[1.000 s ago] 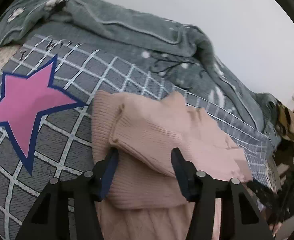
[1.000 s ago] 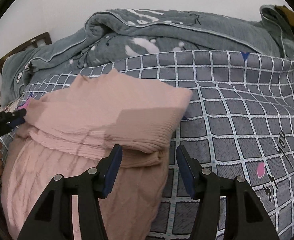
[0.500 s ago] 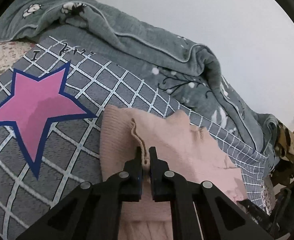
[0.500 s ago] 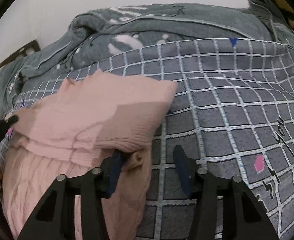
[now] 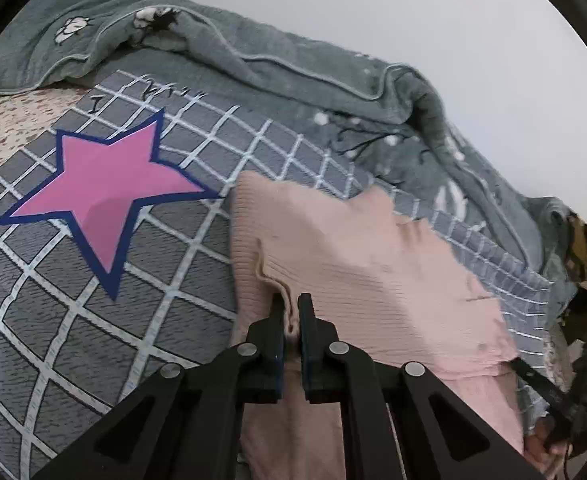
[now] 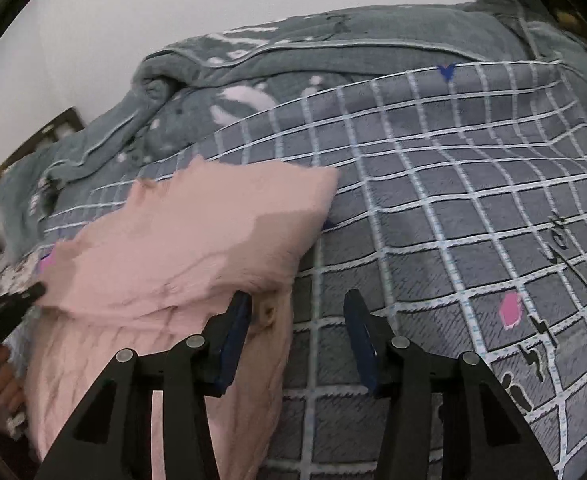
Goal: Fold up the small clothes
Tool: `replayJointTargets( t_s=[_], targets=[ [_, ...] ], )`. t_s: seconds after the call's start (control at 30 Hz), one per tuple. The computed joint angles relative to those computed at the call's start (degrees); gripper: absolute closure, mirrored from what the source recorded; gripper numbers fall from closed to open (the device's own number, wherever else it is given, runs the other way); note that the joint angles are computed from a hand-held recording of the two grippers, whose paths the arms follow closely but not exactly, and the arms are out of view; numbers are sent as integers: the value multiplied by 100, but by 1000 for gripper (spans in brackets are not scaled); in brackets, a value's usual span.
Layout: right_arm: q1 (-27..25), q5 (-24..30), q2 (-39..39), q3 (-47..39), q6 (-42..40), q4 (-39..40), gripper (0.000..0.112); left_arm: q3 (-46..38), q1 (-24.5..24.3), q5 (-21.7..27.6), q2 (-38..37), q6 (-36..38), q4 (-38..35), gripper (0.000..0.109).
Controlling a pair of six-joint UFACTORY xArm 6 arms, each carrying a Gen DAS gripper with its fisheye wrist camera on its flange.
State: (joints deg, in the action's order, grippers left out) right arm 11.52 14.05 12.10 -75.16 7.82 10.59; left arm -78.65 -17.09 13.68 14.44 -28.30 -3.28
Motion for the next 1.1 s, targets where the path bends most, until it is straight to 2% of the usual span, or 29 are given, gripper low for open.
replayJointTargets(
  t_s=[0.07, 0.13, 0.2, 0.27, 0.37, 0.43, 0.47, 0.53, 0.57, 0.63, 0.8, 0.93, 1.03, 1.1],
  targets=[
    [82, -283, -161, 217, -713, 680, 65, -18, 50, -14, 15, -38, -17, 96],
    [174, -594, -299, 384, -1249, 1084, 63, -3, 149, -19, -17, -723, 689, 91],
    [225, -812, -317, 404, -1342, 1048, 58, -6, 220, -129, -9, -956, 894, 84],
    [186, -831, -203, 265, -669, 222, 56, -45, 234, -192, 34, -762, 639, 84],
    [66, -437, 92, -168, 648, -1282, 56, -202, 204, -118, 159, -394, 281, 80],
    [25, 51, 281, -474, 1329, -2022, 56, -405, 170, 159, 277, -420, 498, 74],
    [25, 305, 382, -620, 1387, -2056, 56, -549, 141, 356, 357, -536, 786, 68],
    [11, 611, 507, -769, 1295, -1856, 56, -874, 58, 807, 551, -711, 1347, 61],
    [-4, 660, 544, -810, 1226, -1697, 56, -941, 34, 880, 600, -705, 1419, 59],
    [-35, 514, 501, -696, 1241, -1551, 56, -1055, 5, 1000, 673, -757, 1618, 58],
    [-26, 328, 420, -533, 1586, -1930, 56, -1093, -3, 1027, 703, -806, 1732, 57],
    [20, 66, 308, -347, 1259, -1696, 58, -1052, -20, 1027, 662, -1016, 2015, 57],
    [85, -43, 252, -238, 504, -940, 60, -1005, -18, 975, 632, -1102, 2086, 57],
    [72, -94, 223, -189, 708, -1119, 60, -973, -26, 967, 604, -1197, 2196, 57]
  ],
)
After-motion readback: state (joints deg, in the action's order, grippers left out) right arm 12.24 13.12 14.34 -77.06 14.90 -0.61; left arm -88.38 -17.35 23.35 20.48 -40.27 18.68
